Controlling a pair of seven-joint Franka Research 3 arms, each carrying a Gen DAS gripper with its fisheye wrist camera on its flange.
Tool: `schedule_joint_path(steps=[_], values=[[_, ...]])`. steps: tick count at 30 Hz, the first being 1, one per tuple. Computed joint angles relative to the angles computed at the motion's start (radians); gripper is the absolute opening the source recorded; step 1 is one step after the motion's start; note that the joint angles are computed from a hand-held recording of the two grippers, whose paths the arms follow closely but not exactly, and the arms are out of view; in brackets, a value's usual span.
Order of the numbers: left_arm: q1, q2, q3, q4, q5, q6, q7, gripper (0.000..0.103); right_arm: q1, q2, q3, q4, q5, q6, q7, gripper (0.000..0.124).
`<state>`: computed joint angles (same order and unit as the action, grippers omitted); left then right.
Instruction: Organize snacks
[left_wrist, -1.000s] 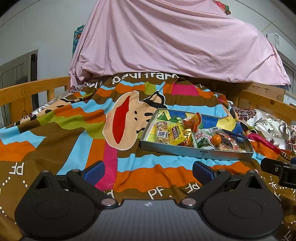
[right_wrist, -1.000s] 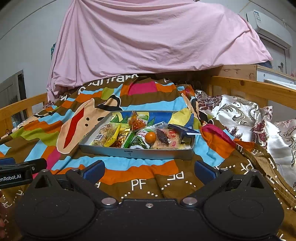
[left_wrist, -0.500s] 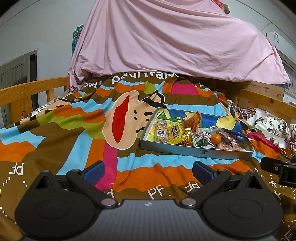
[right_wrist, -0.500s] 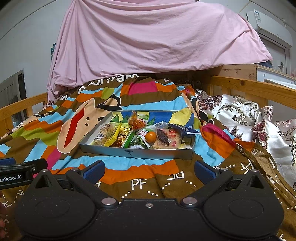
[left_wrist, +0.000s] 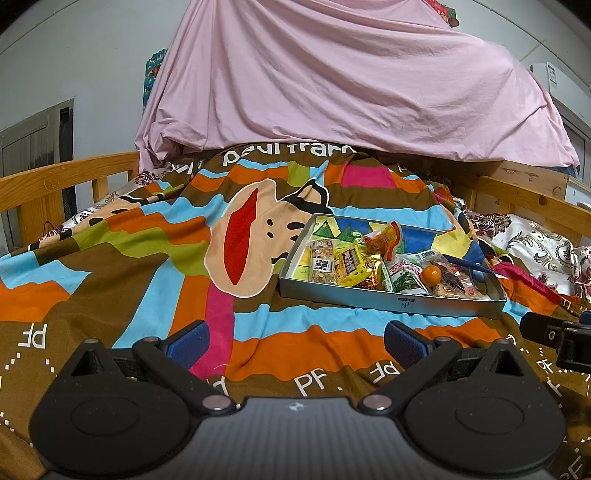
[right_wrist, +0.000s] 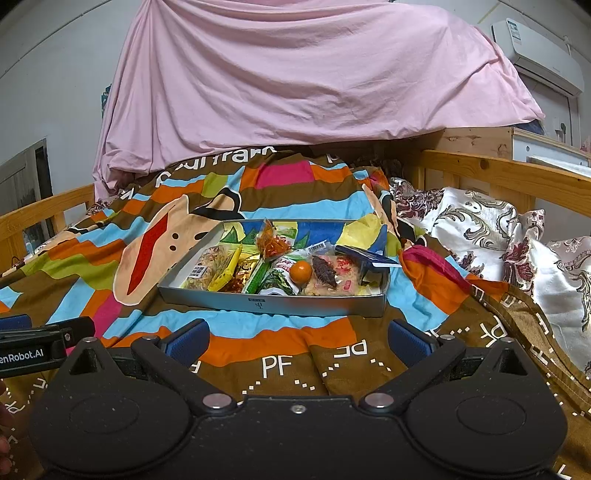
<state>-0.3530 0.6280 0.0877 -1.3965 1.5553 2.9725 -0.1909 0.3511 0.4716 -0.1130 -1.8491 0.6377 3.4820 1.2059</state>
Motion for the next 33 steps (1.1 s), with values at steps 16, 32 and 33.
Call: schedule_joint_path(steps=[16, 32, 33], values=[[0.0, 0.0, 0.001, -0.003, 0.001, -0.001, 0.002, 0.103, 0.0, -0.001, 0.0, 0.0, 0.001, -0.003, 0.0, 0.102], [0.0, 0.001, 0.003, -0.006, -0.006, 0.002, 0.009, 0.103, 0.001, 0.001, 0.001, -0.001, 0.001, 0.001, -0.001, 0.102], [0.0, 0.001, 0.002, -0.005, -0.007, 0.001, 0.01, 0.103, -0.001, 0.001, 0.003, -0.001, 0.0, 0.001, 0.0, 0.102]])
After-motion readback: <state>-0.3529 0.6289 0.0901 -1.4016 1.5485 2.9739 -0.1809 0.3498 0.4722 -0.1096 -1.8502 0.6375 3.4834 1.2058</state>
